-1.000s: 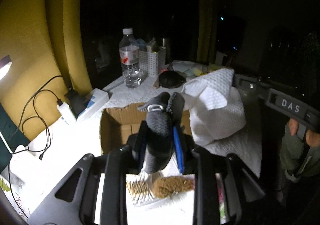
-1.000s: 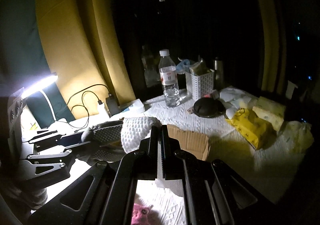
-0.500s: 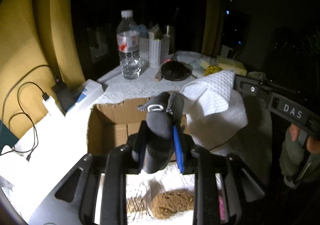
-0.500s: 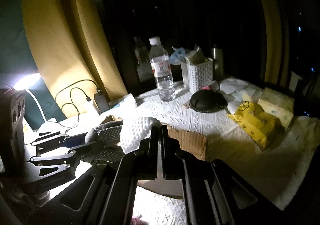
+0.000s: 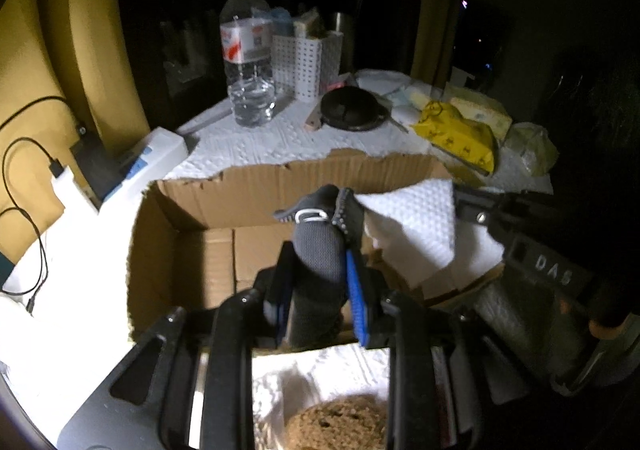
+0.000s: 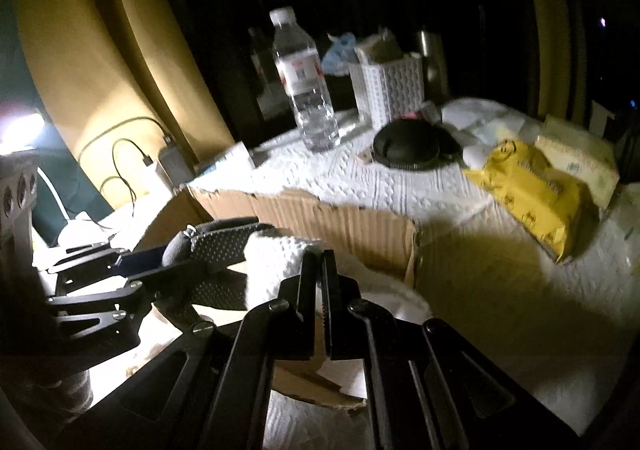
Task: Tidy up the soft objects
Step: 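Lower the grey plush into the box and open the left gripper while the right releases the towel there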
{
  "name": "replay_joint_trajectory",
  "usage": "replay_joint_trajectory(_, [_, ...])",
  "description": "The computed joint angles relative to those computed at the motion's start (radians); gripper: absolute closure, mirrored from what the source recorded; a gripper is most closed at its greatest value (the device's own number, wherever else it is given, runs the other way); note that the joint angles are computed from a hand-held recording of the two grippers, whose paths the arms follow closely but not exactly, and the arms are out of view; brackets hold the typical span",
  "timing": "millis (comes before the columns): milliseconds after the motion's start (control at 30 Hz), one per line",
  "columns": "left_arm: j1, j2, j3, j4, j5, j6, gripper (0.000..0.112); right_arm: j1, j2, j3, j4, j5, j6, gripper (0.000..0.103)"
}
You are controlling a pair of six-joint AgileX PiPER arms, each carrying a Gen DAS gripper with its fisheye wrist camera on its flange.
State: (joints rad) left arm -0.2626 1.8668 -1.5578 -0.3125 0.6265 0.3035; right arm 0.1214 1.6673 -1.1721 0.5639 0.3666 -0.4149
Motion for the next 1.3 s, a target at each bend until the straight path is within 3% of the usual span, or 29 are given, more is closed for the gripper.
replay_joint_trajectory(233, [-0.021, 0.040, -0.035, 0.038, 0.048, -0.044, 0.085, 0.000, -0.003, 0.030, 0.016, 0.028, -0.032, 0.098])
replay_joint_trajectory(300, [-0.028, 0.049, -0.048, 0.055, 0.062, -0.060, 0.084, -0.009, -0.032, 0.046, 0.067, 0.036, -0.093, 0.086])
replay_joint_trajectory(367, [-0.033, 0.054, -0.056, 0.063, 0.071, -0.071, 0.083, -0.015, -0.060, 0.059, 0.087, 0.031, -0.128, 0.061])
replay_joint_trajectory(467, [-0.039, 0.062, -0.068, 0.059, 0.088, -0.070, 0.081, -0.017, -0.097, 0.075, 0.022, 0.008, -0.075, 0.048])
replay_joint_trajectory(733, [-0.060, 0.081, -0.088, 0.073, 0.109, -0.084, 0.079, -0.049, -0.051, 0.061, -0.261, -0.006, 0.253, 0.047])
replay_joint_trajectory(933, [-0.065, 0.083, -0.091, 0.065, 0.115, -0.078, 0.070, -0.036, 0.025, 0.033, -0.374, 0.011, 0.399, 0.047])
replay_joint_trajectory(1067, [-0.062, 0.073, -0.079, 0.051, 0.114, -0.064, 0.062, -0.021, 0.069, 0.006, -0.437, 0.028, 0.476, 0.047])
replay_joint_trajectory(1300, [-0.056, 0.052, -0.057, 0.060, 0.111, -0.082, 0.061, -0.008, 0.038, 0.027, -0.473, 0.012, 0.526, 0.047])
